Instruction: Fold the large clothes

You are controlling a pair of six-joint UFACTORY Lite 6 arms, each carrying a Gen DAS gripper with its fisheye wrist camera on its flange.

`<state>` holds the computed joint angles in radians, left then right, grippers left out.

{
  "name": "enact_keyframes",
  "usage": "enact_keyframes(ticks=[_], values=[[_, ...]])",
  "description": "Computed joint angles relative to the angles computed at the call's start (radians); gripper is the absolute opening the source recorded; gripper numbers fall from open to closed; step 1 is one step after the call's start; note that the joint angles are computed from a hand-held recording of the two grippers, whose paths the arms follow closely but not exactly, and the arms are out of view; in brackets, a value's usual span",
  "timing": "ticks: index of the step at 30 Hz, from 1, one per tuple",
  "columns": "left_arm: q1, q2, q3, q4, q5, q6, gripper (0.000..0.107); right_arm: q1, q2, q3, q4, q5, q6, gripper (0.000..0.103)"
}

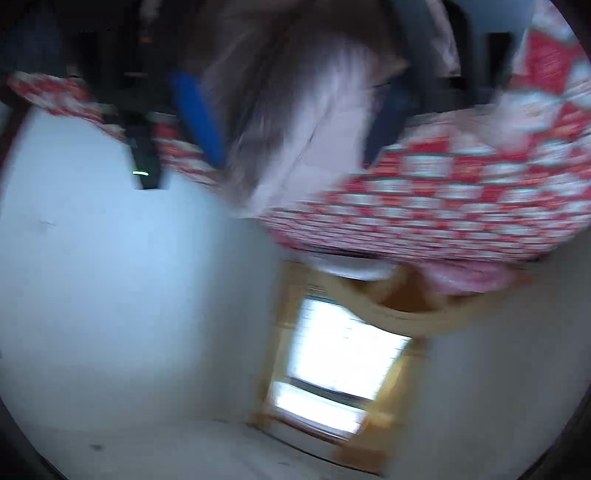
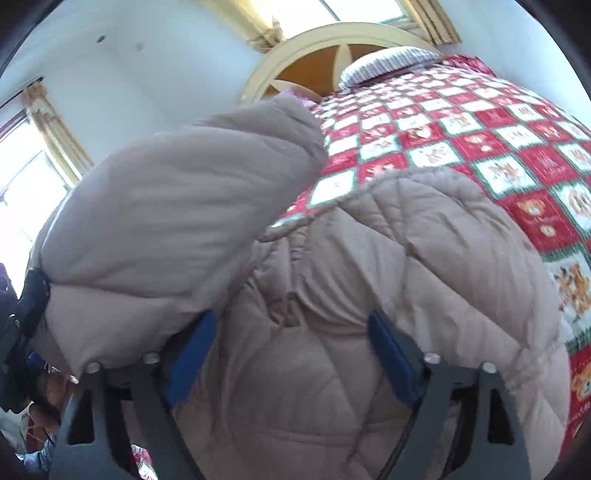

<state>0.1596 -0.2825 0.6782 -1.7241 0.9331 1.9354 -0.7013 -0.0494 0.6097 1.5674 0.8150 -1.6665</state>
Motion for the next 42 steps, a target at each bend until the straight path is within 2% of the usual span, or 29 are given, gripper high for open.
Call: enact_keyframes(ticks=[3,5,7,10,14,18,22,25,28,30,32,33,34,35,36,38,42], values=[[0.264,0.075,-0.002,0.097,0.043,-0.010,0.091,0.146,0.010,0.008,0.082,-0.081,-0.031,0.092],[0.392,0.195,0.039,0.172,0.036,-0.013,0.091,0.288,0.043,0.011,0.224,-0.210,-0.145,0.093],[0.495,0.335,0.090,0.221,0.053,-0.028,0.091,0.356,0.071,0.004,0.358,-0.279,-0.272,0.093],[0.533,0.511,0.174,0.271,0.094,-0.108,0.091,0.426,0.074,-0.030,0.564,-0.347,-0.488,0.095],[0.495,0.646,0.254,0.255,0.117,-0.182,0.092,0.460,0.081,-0.047,0.674,-0.365,-0.623,0.097],[0.424,0.816,0.431,0.381,0.156,-0.410,0.092,0.469,0.102,-0.044,0.732,-0.371,-0.689,0.100],[0.365,0.836,0.512,0.484,0.149,-0.522,0.096,0.494,0.121,-0.039,0.825,-0.387,-0.788,0.100],[0.370,0.822,0.516,0.549,0.243,-0.591,0.096,0.491,0.124,-0.048,0.836,-0.370,-0.800,0.100],[0.331,0.760,0.452,0.585,0.207,-0.609,0.096,0.492,0.126,-0.057,0.861,-0.355,-0.827,0.101],[0.318,0.787,0.458,0.543,0.200,-0.602,0.096,0.504,0.127,-0.062,0.892,-0.352,-0.851,0.101],[0.316,0.847,0.504,0.484,0.234,-0.617,0.096,0.505,0.136,-0.055,0.896,-0.351,-0.855,0.102],[0.325,0.882,0.531,0.446,0.273,-0.621,0.089,0.507,0.136,-0.055,0.900,-0.352,-0.857,0.102],[0.326,0.900,0.542,0.426,0.296,-0.627,0.076,0.506,0.134,-0.059,0.900,-0.351,-0.859,0.102],[0.321,0.928,0.564,0.422,0.335,-0.631,0.041,0.507,0.133,-0.059,0.902,-0.351,-0.859,0.102],[0.317,0.949,0.577,0.412,0.378,-0.622,0.028,0.507,0.133,-0.059,0.903,-0.351,-0.860,0.102],[0.322,0.918,0.534,0.371,0.418,-0.556,0.016,0.504,0.141,-0.056,0.906,-0.342,-0.855,0.102],[0.344,0.698,0.369,0.290,0.513,-0.434,0.011,0.497,0.147,-0.054,0.899,-0.333,-0.843,0.102]])
